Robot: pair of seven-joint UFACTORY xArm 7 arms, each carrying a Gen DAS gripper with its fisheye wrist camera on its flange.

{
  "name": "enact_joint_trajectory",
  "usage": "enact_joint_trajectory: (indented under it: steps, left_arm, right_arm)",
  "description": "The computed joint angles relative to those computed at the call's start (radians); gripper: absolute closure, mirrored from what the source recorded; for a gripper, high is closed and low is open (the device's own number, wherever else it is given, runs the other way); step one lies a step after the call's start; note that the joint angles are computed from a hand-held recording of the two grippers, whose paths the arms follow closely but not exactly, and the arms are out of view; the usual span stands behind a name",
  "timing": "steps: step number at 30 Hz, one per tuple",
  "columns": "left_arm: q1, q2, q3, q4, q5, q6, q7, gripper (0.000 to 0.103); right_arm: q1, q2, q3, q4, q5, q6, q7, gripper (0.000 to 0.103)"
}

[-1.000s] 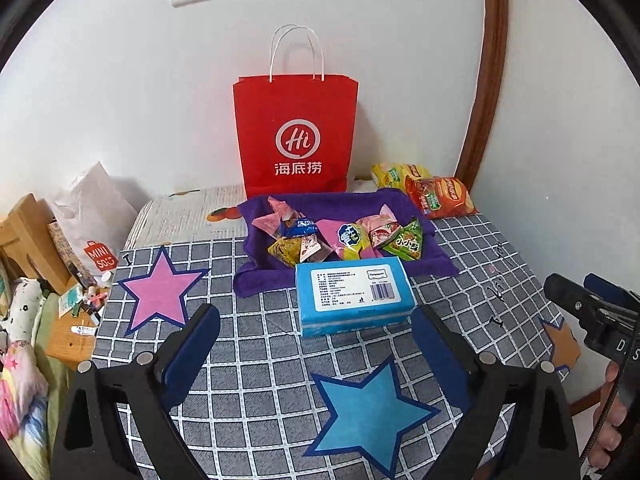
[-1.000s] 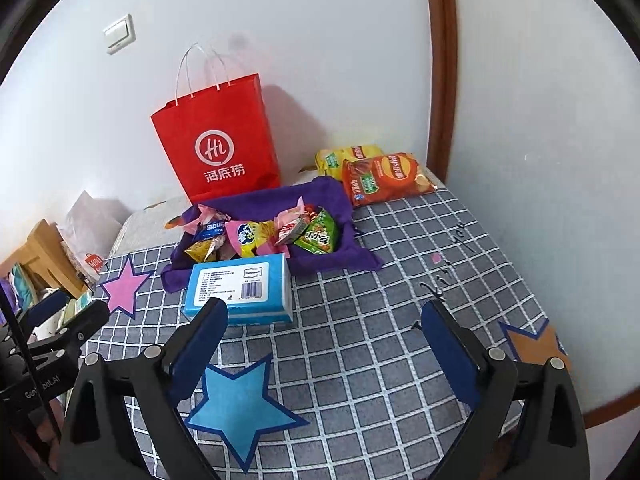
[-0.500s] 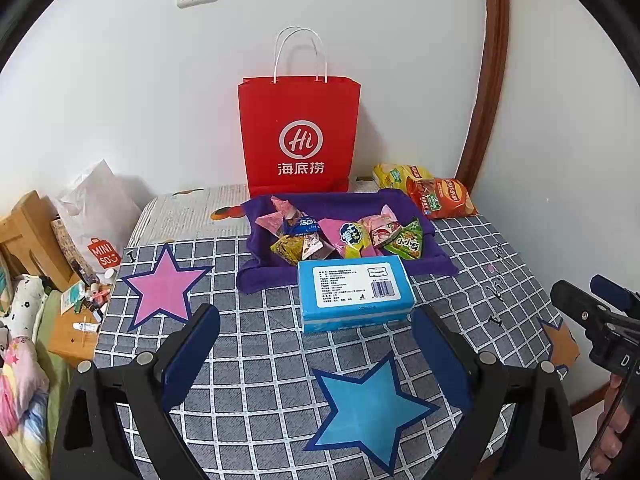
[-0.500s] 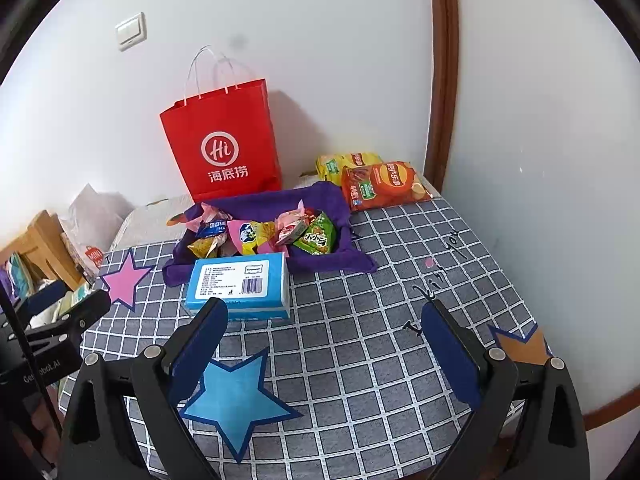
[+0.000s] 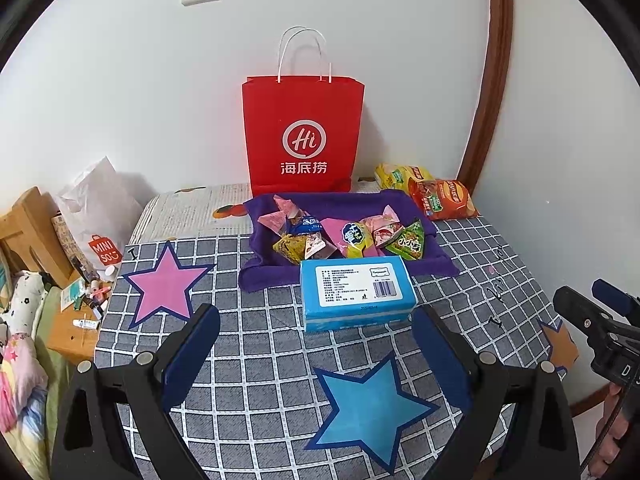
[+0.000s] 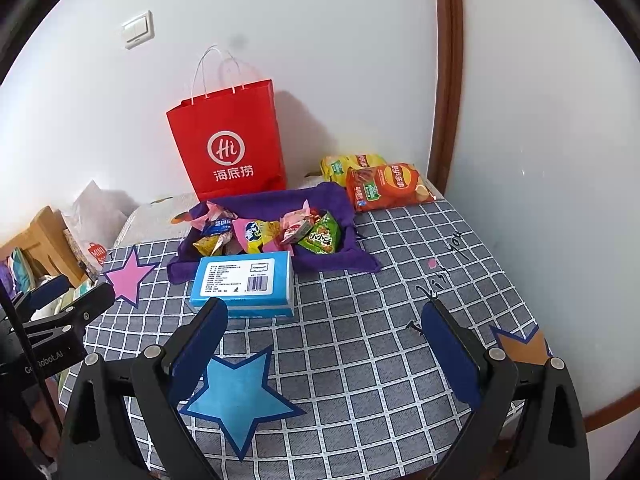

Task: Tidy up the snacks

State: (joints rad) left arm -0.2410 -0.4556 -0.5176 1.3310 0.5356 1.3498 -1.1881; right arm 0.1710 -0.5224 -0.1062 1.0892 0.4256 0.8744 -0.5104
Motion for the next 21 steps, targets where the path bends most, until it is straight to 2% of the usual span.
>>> enact_joint_trajectory:
  steps: [21]
  left_arm:
    - [-0.005,0.004,-0.001,0.003,0.006,0.003,-0.004,0.006]
  right_arm:
    - [-0.001,-0.007,-0.009,-0.006,0.011,0.004,-0.010,0.007]
